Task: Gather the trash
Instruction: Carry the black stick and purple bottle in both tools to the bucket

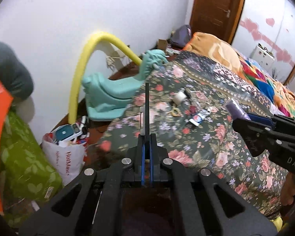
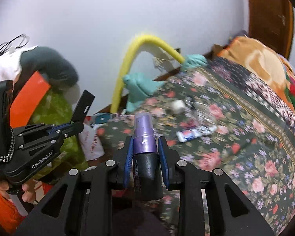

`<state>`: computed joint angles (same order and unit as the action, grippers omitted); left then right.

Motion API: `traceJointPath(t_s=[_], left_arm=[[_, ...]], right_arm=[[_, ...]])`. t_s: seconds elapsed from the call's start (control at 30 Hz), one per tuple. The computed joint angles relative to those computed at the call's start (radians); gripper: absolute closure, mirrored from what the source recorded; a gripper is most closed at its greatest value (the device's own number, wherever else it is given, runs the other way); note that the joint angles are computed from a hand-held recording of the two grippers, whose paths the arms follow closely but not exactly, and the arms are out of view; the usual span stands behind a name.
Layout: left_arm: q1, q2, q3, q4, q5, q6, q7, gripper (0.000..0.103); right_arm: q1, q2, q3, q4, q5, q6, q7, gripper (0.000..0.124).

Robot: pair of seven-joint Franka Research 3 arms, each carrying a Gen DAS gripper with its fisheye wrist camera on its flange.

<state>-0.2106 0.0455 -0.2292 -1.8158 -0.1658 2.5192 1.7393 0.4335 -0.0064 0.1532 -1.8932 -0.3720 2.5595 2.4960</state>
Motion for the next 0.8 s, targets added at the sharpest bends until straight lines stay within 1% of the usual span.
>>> traceJointPath(t_s=[0.13,0.23,0.37,0.47,0.63,0.8], left_arm=[[0.02,-0.078,0.027,-0.086,-0.015,0.029,0.011,0.101],[0.035,-0.133,0.057,-0.153,-0.016,0.044,0.018,0.101],[0.051,-0.182,0.094,-0.221,-0.028,0.043,0.028,0.101],[0.065,-0.203,0.115,-0.261,-0.026,0.04,0.025,0.101],[0.092,-0.229,0.144,-0.326,-0.018,0.03,0.025,0.101],[0.116,-0.216,0.164,-0.365,-0.028,0.009,0.027,0.101]], right_arm=[[0.038,0.072,0.013,0.102,-0.026,-0.018,-0.017,0.1],[0.077,0.132,0.006,0.178,-0.014,-0.031,-0.045,0.101],[0.134,0.221,-0.009,0.285,0.014,-0.053,-0.11,0.101],[0.178,0.293,-0.025,0.37,0.03,-0.075,-0.154,0.101],[0.233,0.41,-0.046,0.509,0.105,-0.118,-0.225,0.1],[0.272,0.546,-0.059,0.676,0.19,-0.196,-0.306,0.101]])
